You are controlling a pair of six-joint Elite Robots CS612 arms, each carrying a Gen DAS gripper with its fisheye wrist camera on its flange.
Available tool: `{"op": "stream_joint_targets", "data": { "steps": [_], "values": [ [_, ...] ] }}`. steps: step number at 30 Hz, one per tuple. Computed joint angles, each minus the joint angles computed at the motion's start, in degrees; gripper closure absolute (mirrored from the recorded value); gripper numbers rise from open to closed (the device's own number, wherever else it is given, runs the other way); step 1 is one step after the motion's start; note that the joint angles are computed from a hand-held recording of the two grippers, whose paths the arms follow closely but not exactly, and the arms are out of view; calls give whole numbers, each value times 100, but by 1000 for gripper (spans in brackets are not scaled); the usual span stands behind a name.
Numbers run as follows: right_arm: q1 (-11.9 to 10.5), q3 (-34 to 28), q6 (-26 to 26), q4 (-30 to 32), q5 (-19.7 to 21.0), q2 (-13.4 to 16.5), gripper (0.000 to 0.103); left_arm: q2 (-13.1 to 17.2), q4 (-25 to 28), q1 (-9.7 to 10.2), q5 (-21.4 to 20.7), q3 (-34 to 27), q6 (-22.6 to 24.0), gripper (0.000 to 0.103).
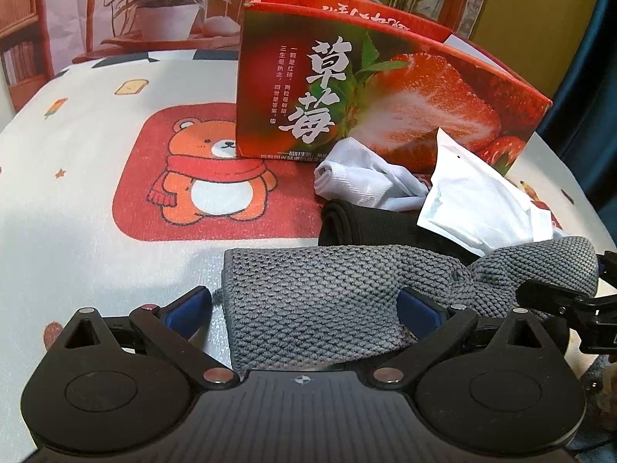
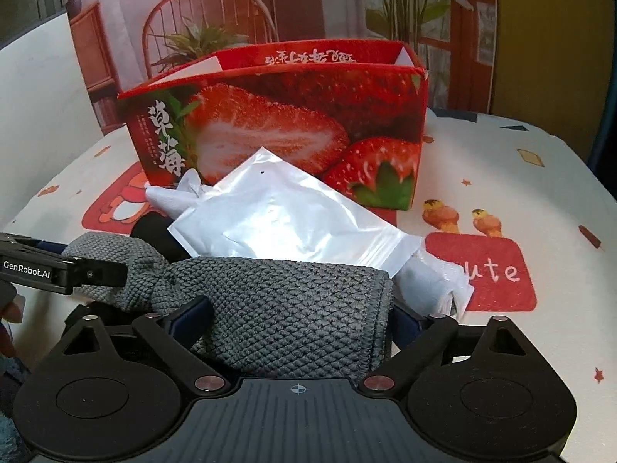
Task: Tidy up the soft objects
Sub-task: 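Close the left tool on the grey knit cloth while the right tool grips it too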
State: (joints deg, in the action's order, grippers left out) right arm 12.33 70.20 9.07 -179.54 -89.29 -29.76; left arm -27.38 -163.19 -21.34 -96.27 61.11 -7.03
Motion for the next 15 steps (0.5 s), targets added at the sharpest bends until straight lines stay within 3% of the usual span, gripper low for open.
{"op": "stream_joint_targets", "data": {
  "steps": [4, 9, 15],
  "values": [
    [-9, 102, 83, -96, -20, -70, 19, -44, -88, 69, -262, 92, -251, 2],
    [-5, 226, 55, -342, -70, -136, 26, -82, -311, 124, -555, 205, -400, 16],
    [-2, 306, -11, -560, -61, -186, 34, -121, -662, 144, -715, 328, -408, 25]
  ]
}}
